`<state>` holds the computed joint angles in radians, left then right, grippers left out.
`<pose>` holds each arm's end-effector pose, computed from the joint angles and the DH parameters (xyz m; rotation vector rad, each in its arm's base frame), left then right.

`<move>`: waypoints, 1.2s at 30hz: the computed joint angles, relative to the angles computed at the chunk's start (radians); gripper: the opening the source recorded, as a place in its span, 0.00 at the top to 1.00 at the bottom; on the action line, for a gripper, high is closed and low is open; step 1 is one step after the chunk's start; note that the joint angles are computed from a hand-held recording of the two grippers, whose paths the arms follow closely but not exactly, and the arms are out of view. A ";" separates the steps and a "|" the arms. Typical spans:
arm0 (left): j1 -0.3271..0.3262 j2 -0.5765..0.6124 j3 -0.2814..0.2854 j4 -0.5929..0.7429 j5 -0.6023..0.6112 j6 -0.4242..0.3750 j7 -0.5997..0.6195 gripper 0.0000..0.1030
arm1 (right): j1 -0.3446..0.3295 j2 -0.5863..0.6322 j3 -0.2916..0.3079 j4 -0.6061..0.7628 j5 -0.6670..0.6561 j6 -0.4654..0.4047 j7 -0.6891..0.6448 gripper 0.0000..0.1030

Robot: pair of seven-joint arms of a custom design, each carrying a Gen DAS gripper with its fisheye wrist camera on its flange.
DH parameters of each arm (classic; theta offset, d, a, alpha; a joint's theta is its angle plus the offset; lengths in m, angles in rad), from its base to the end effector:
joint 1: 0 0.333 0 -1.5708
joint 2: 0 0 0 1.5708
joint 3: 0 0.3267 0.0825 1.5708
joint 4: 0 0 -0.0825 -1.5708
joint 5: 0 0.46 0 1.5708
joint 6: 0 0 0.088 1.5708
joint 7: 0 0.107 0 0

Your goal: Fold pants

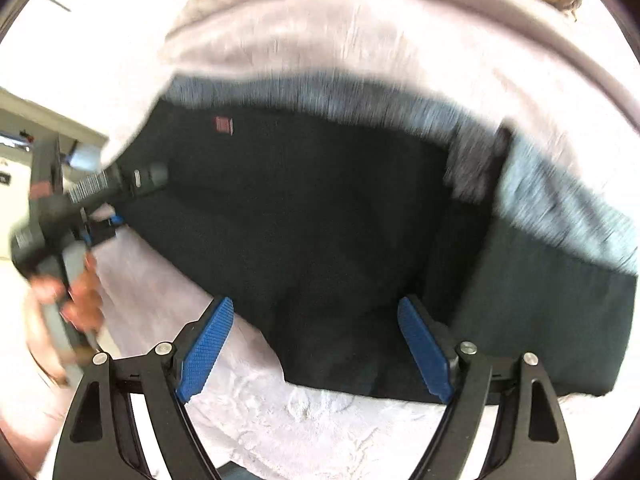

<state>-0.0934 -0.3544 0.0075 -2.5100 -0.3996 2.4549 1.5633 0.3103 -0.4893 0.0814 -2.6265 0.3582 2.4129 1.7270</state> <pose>0.5069 -0.0436 0.4066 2.3559 -1.9374 0.6485 0.4304 0.1780 0.4035 -1.9652 1.9730 0.0971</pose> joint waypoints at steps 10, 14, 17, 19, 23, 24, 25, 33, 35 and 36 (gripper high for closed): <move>0.054 -0.142 -0.236 -0.117 0.620 0.218 -0.183 0.66 | 0.020 0.394 -0.037 0.534 0.144 -0.307 -0.223 0.15; 0.026 -0.152 -0.196 -0.125 0.681 0.207 -0.208 0.66 | 0.031 0.566 0.011 0.749 0.156 -0.420 -0.248 0.15; 0.015 -0.147 -0.182 -0.126 0.713 0.215 -0.221 0.66 | 0.049 0.700 0.039 0.907 0.125 -0.501 -0.250 0.15; 0.010 -0.152 -0.179 -0.132 0.728 0.216 -0.230 0.65 | 0.056 0.759 0.045 0.978 0.101 -0.559 -0.247 0.15; 0.008 -0.152 -0.178 -0.133 0.750 0.219 -0.250 0.65 | 0.082 0.882 0.053 1.116 0.038 -0.670 -0.221 0.15; 0.008 -0.155 -0.180 -0.134 0.757 0.219 -0.254 0.65 | 0.085 0.908 0.052 1.140 0.032 -0.695 -0.213 0.15; 0.008 -0.155 -0.183 -0.134 0.764 0.219 -0.259 0.65 | 0.084 0.924 0.052 1.154 0.035 -0.707 -0.205 0.19; -0.032 -0.222 -0.203 -0.135 0.813 0.225 -0.216 0.65 | -0.001 0.729 0.042 0.903 0.218 -0.570 -0.300 0.82; -0.064 -0.249 -0.199 -0.128 0.803 0.230 -0.193 0.65 | -0.037 0.627 0.027 0.791 0.319 -0.529 -0.359 0.82; -0.081 -0.258 -0.196 -0.123 0.793 0.229 -0.182 0.65 | -0.058 0.560 0.012 0.719 0.385 -0.509 -0.394 0.82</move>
